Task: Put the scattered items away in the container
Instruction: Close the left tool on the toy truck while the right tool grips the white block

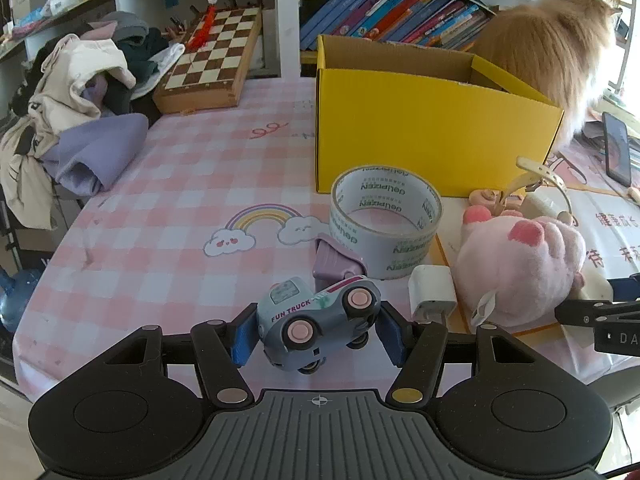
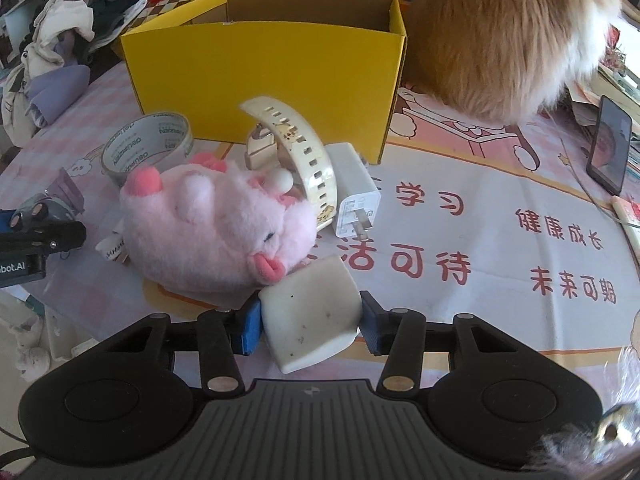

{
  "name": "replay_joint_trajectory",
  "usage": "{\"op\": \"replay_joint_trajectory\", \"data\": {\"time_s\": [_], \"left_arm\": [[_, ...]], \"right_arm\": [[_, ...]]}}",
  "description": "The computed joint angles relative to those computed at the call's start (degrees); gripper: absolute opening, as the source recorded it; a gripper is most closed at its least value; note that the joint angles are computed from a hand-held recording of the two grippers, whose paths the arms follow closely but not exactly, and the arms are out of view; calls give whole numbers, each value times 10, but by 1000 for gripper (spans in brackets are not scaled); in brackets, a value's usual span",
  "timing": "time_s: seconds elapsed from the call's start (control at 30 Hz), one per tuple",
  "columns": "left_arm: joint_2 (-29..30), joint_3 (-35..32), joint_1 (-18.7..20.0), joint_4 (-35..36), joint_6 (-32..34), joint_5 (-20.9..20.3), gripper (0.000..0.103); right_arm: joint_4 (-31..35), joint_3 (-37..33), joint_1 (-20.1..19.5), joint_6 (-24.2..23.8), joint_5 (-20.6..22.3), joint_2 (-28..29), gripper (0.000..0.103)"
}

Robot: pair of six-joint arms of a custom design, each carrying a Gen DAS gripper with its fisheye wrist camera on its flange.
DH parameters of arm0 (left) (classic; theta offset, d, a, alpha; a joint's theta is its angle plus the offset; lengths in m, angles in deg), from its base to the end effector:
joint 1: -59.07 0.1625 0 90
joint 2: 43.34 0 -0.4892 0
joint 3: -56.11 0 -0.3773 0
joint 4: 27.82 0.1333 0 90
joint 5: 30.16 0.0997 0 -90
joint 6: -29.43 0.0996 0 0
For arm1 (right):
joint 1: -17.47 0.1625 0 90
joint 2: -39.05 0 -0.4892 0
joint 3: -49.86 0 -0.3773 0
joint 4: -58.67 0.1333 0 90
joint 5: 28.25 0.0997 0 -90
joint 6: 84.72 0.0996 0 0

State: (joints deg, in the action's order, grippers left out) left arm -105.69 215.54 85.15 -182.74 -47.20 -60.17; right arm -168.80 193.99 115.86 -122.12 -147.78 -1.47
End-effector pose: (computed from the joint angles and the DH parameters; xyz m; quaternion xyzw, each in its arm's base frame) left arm -0.1176 -0.3020 0.1262 0.0455 0.8424 -0.3712 0.3879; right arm 0.1437 -0.3975 0.0972 0.2915 -0.8811 0.2115 0.3066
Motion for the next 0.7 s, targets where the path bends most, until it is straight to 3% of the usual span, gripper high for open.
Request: {"op": "replay_joint_trajectory", "data": {"time_s": [0.7], "left_arm": [[-13,15,-24,-2,-10,-1,61]], "right_arm": [[-40,20,13,3,-15,-8,45]]}}
